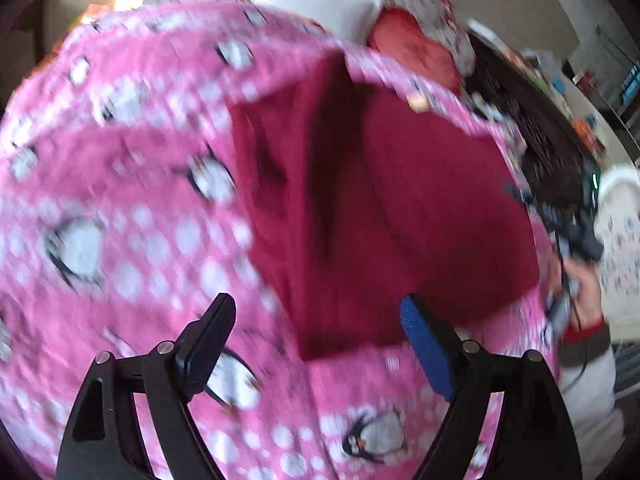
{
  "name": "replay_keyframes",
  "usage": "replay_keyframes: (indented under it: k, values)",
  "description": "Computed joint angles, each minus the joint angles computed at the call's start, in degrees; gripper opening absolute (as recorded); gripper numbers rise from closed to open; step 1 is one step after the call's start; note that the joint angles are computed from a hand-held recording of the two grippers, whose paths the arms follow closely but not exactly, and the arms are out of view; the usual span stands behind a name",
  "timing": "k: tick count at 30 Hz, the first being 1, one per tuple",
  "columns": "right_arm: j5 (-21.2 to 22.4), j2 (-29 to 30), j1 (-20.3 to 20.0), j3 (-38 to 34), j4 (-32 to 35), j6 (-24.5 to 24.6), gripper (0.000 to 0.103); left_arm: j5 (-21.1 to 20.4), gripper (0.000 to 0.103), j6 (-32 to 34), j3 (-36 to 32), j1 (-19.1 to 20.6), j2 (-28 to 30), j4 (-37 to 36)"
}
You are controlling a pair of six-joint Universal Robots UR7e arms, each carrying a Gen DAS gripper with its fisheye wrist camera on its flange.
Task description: Fold small clothes
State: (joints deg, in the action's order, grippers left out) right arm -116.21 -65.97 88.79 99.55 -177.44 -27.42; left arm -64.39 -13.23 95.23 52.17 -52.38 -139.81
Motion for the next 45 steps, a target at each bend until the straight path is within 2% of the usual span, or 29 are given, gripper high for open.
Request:
replay_keyframes:
  k: [1, 2, 3, 6, 7, 9, 10, 12, 13, 15, 17, 19, 20, 21, 23, 28, 29, 30, 32, 33, 35, 37, 39, 41, 45]
  values:
    - [0.5, 0.2, 0.0, -0.2, -0.8, 0.0, 0.010, 0.3, 0.079, 0.7, -0.1, -0.1, 0.6, 1.4]
    - [1.2, 0.0, 0.0, -0.3, -1.3, 0.5, 0.010, 0.5, 0.055, 1.7, -0.4, -0.3, 1.0, 2.3]
    - [1.9, -0.2, 0.0, -0.2, -2.5, 0.7, 0.009, -0.1, 0.043, 3.2, -1.4, -0.3, 1.7, 4.0]
    - [2.7, -0.8, 0.3, -0.4, -4.2, 0.6, 0.009, 0.1, 0.024, 4.9, -3.1, -0.6, 2.2, 5.2]
    - [2.3, -0.5, 0.4, -0.7, -4.2, 0.6, 0.009, 0.4, 0.022, 5.3, -3.1, -0.6, 2.1, 4.6]
    - [-1.6, 1.6, 0.5, -1.8, -4.8, -1.2, 0.009, 3.0, 0.016, 3.1, -3.4, -0.2, 2.3, 4.8]
    - [-3.2, 2.7, 0.3, -2.6, -4.0, -1.6, 0.009, 3.0, 0.016, 2.5, -3.3, 0.1, 2.2, 5.0]
    - [-3.4, 3.3, -0.4, -3.0, -2.3, 0.0, 0.011, 0.2, 0.016, 1.0, -2.5, 1.1, 1.2, 4.5]
    - [-2.7, 2.7, -0.5, -2.3, -3.4, 0.6, 0.019, 0.1, 0.016, 0.6, -1.8, 1.0, 0.5, 4.1]
    - [-2.3, 1.1, 0.3, -1.0, -4.6, 2.0, 0.024, 2.4, 0.016, 0.8, -0.3, -0.2, -1.0, 3.3]
    - [-2.6, 0.1, 1.9, -0.3, -5.8, 1.9, 0.024, 4.7, 0.016, 1.3, 1.1, -1.5, -2.1, 1.8]
    - [-0.5, -0.5, 3.2, -0.3, -3.5, 2.2, 0.024, 7.0, 0.017, 1.9, 1.6, -2.7, -2.4, -0.4]
    - [2.0, -0.6, 3.7, -0.6, -1.0, 2.7, 0.024, 7.3, 0.026, 1.9, 1.6, -3.0, -2.2, -1.7]
    - [3.6, -0.2, 4.1, -1.1, 0.9, 3.2, 0.024, 7.2, 0.042, 1.6, 0.9, -3.1, -1.5, -2.1]
    - [5.6, 2.4, 5.3, -3.3, 4.6, 3.4, 0.024, 8.8, 0.055, -0.1, -0.4, -3.3, 0.1, -3.5]
    - [2.9, 12.0, 7.8, -10.9, 6.8, 0.6, 0.024, 15.3, 0.055, -1.2, -5.8, -2.6, 6.6, -7.0]
    - [2.8, 14.3, 8.0, -13.5, 8.4, 1.0, 0.024, 17.5, 0.055, -2.8, -8.2, -2.0, 8.4, -4.5]
    - [2.3, 15.6, 8.1, -14.6, 8.9, 1.2, 0.024, 17.9, 0.055, -4.3, -9.7, -1.2, 9.2, -2.9]
    - [0.7, 19.3, 8.2, -18.5, 10.2, 1.4, 0.024, 14.4, 0.056, -6.5, -10.9, 0.7, 9.5, -2.5]
    - [-0.7, 21.1, 8.2, -20.4, 10.7, 0.6, 0.024, 13.2, 0.060, -7.4, -11.0, 1.3, 9.3, -2.4]
    - [-3.1, 23.7, 8.7, -22.9, 9.3, -1.6, 0.024, 12.3, 0.063, -8.1, -10.1, 1.7, 8.5, -3.5]
    - [-4.5, 23.6, 9.5, -23.3, 10.5, -0.6, 0.024, 11.8, 0.063, -8.0, -8.4, 1.5, 7.0, -3.8]
    - [-2.5, 22.1, 9.8, -21.6, 9.5, 0.0, 0.024, 12.4, 0.063, -8.0, -6.5, 0.9, 5.6, -4.4]
    - [0.2, 20.8, 10.3, -20.1, 11.2, 0.6, 0.024, 12.9, 0.066, -8.4, -3.2, 0.1, 3.3, -5.7]
    - [0.8, 24.0, 12.1, -23.1, 13.4, -0.9, 0.024, 12.5, 0.077, -10.3, 0.5, -1.1, 0.7, -6.0]
